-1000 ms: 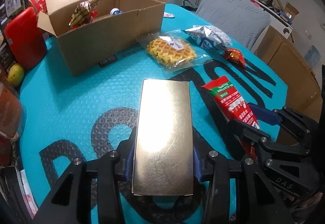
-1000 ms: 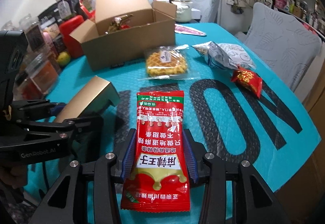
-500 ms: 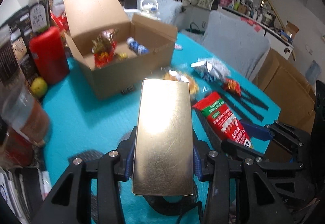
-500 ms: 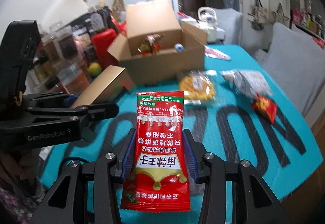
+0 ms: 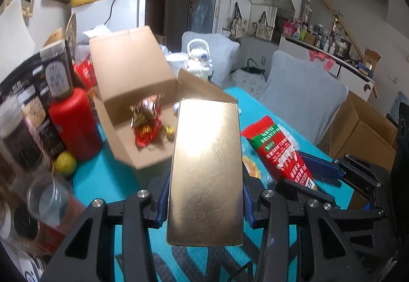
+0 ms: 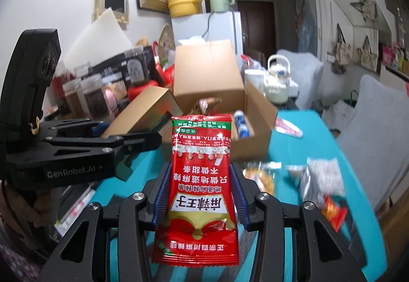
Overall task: Organize snacks
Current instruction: 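Carry the gold box and red sauce packet over the cardboard box with both tools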
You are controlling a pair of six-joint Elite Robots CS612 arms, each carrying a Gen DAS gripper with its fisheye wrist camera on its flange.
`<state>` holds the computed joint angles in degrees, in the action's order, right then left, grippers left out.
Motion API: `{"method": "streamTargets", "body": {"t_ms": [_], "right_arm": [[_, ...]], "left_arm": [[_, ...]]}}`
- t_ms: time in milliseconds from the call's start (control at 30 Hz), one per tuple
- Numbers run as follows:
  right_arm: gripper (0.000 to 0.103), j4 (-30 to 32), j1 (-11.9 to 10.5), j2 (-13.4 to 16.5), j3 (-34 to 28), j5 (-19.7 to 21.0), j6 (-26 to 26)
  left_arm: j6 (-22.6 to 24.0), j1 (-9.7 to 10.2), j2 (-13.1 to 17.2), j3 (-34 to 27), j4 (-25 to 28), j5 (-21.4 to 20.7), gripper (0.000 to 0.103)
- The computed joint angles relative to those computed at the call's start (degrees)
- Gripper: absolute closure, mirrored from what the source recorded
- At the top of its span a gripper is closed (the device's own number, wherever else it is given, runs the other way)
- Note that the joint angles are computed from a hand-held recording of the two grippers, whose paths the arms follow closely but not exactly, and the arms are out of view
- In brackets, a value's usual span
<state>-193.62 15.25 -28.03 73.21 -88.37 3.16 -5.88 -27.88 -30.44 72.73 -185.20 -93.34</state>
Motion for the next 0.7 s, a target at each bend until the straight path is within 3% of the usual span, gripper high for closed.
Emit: {"method": "streamTargets", "body": {"t_ms": [400,533,700], "right_arm": [[0.059,3.5,-1.6,3.1,-9.8,1.1,-1.5],[0.059,5.6,-1.9,5.1,-14.9,1.3,-2.5],[0.059,7.1,-2.2,7.5,-20.3,1.4,-3.0]], "left_arm": [[-0.6,1.06,4.9,-12.0,1.6,-0.6,0.058],[-0.4,1.12,6.9,-16.4,2.0,1.6,0.058],[-1.3,1.77,9.7,-22.5,3.6,1.2,0.058]]}}
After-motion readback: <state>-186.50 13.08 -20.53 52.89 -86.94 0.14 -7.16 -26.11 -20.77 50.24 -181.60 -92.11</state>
